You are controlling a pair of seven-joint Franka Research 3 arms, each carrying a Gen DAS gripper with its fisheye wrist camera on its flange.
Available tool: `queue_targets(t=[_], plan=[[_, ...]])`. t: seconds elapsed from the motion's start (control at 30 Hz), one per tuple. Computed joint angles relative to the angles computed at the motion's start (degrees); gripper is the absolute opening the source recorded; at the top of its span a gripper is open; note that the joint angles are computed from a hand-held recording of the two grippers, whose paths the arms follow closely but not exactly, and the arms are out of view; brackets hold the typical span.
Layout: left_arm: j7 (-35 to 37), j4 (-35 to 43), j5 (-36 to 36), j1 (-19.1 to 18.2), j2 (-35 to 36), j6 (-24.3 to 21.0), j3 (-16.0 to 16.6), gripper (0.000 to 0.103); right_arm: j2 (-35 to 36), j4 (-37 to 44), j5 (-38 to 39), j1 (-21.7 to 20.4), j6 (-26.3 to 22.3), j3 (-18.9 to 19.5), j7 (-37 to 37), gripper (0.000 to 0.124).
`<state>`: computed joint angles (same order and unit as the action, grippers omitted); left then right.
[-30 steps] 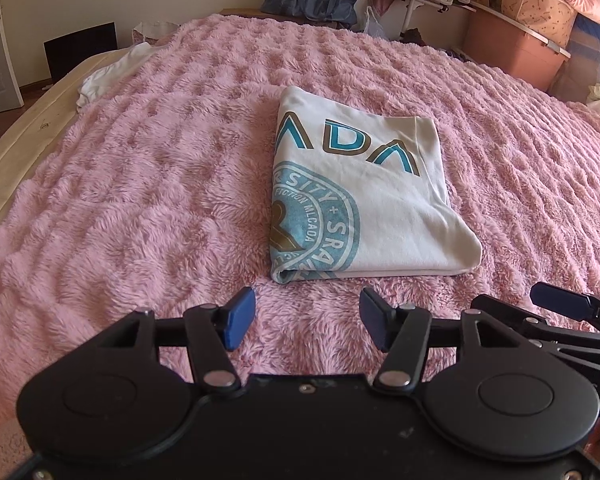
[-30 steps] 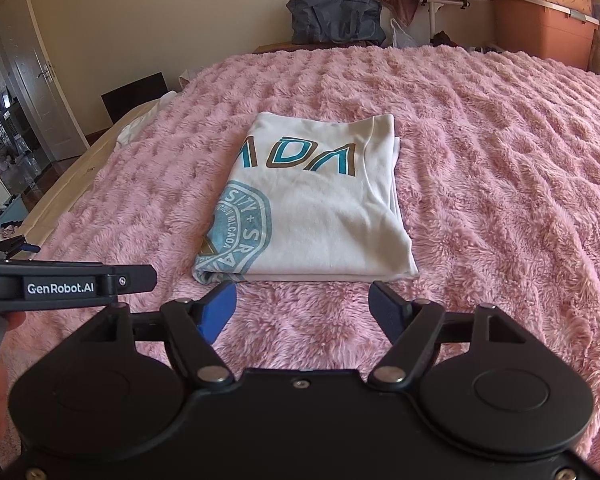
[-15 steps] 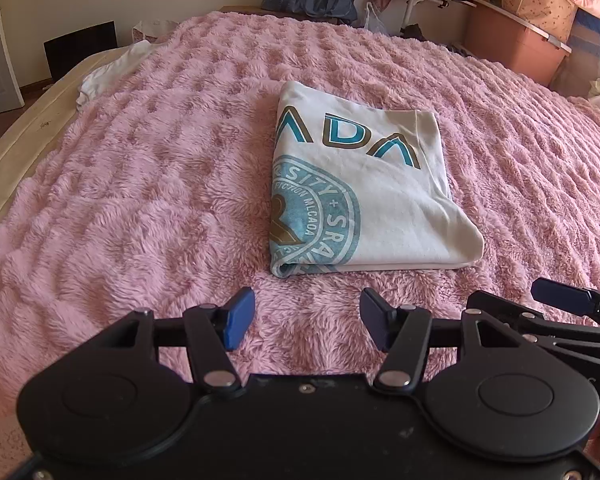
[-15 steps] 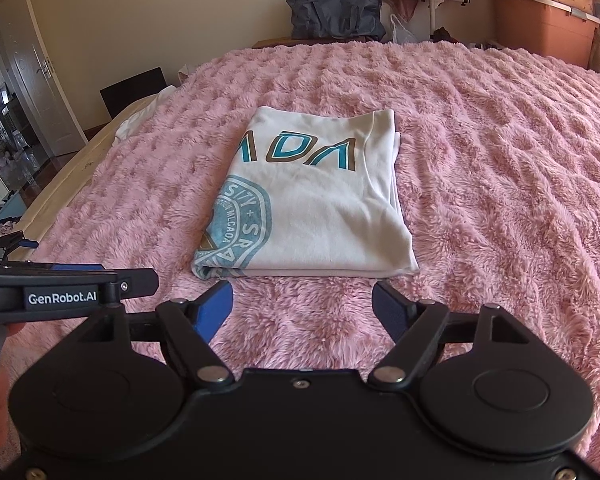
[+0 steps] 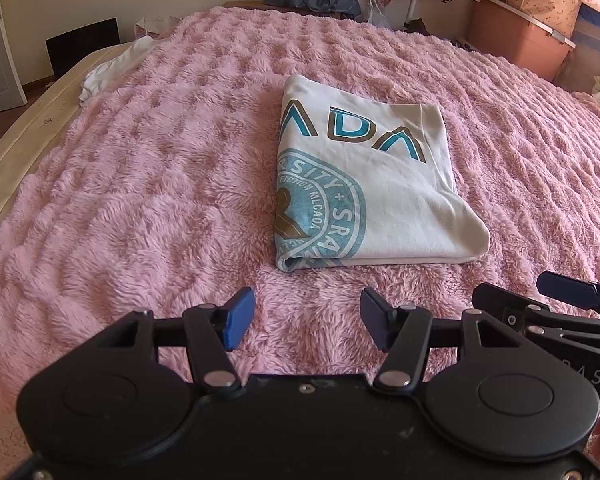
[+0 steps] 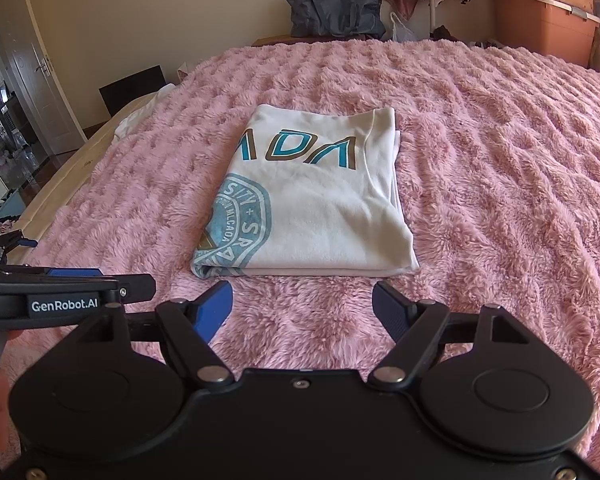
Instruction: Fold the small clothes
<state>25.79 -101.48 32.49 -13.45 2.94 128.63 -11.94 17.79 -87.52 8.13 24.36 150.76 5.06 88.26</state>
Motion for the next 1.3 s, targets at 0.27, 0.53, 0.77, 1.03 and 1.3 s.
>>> queue_targets(t=[0.27,0.53,0.77,1.03,1.3], plan=[[0.50,0.41,-0.59,-0.04,0.27,-0.57,0.05,0.062,0.14,0.29,0.11,0.05,-0.15,0.00,-0.07,0.079],[0.98,0.73,-1.04,-0.06,0.69,-0.83,0.13,0.062,0.26,0.47,-0.13,0.18,-0.22,-0.12,0.17,0.079],[1.30,0.74,-1.68,0.06,0.93,-0.32,0.22,0.062,0.53,0.93,-0.08,0.13,-0.55,-0.07,0.11,0.079],[0.18,-1.16,-0.50,0.41,0.21,3.22,0.45,0.062,0.89,1.29,-0.38,0.25,-0.90,-0.22,0.42,0.079],[-0.36,-1.84,1.26,0.45,0.24,4.58,0.45,0.063,1.34,1.54,0.32,-0.13,-1.37,-0.05,-0.20,0.079]])
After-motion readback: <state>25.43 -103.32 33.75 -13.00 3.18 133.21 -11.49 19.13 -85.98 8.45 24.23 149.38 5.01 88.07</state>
